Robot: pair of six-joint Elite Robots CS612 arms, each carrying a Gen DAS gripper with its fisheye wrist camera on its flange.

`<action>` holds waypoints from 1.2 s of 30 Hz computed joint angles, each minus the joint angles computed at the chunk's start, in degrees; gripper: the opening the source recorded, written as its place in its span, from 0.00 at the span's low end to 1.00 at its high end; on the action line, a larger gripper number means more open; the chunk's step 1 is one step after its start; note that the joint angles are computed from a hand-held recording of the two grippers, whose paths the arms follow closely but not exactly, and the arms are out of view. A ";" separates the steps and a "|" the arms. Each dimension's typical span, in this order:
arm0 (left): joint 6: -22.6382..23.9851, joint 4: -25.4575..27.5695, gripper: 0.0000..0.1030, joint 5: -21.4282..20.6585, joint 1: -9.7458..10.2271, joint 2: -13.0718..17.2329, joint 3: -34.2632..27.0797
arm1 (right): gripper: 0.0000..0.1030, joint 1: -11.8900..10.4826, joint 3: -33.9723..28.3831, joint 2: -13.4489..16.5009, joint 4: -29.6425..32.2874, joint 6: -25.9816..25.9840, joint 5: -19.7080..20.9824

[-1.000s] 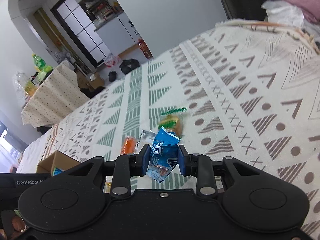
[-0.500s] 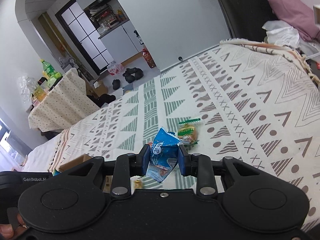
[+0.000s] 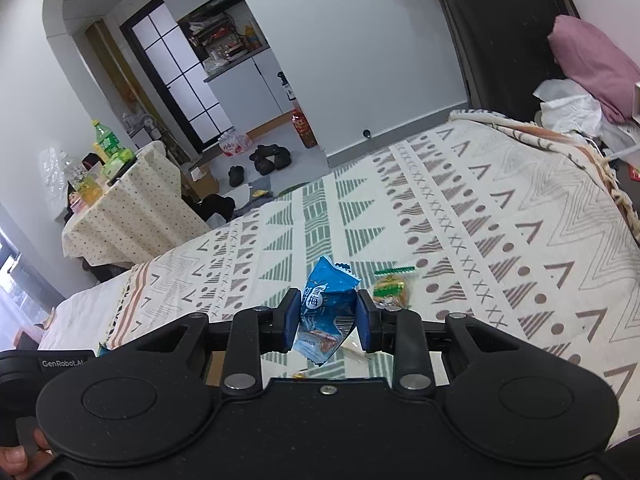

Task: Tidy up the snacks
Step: 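Carry both blue bags over the box and open both tools to drop them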

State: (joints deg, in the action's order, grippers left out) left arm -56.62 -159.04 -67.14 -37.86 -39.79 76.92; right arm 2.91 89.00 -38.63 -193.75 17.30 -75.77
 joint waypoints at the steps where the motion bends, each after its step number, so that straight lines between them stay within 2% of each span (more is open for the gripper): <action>1: -0.08 -0.26 0.25 0.22 0.09 -0.30 0.43 | 0.28 0.11 -0.04 -0.09 0.05 -0.36 0.11; 11: -1.74 -2.00 0.25 0.86 1.56 -3.06 4.79 | 0.28 1.94 -1.96 -0.20 2.00 -4.02 2.59; 19: -3.23 -2.85 0.25 -0.03 3.23 -3.76 6.63 | 0.28 3.50 -4.39 0.62 5.44 -6.36 4.32; 36: -4.43 -2.81 0.26 -6.61 7.14 -0.38 3.51 | 0.28 6.67 -11.48 3.55 16.08 -10.78 5.88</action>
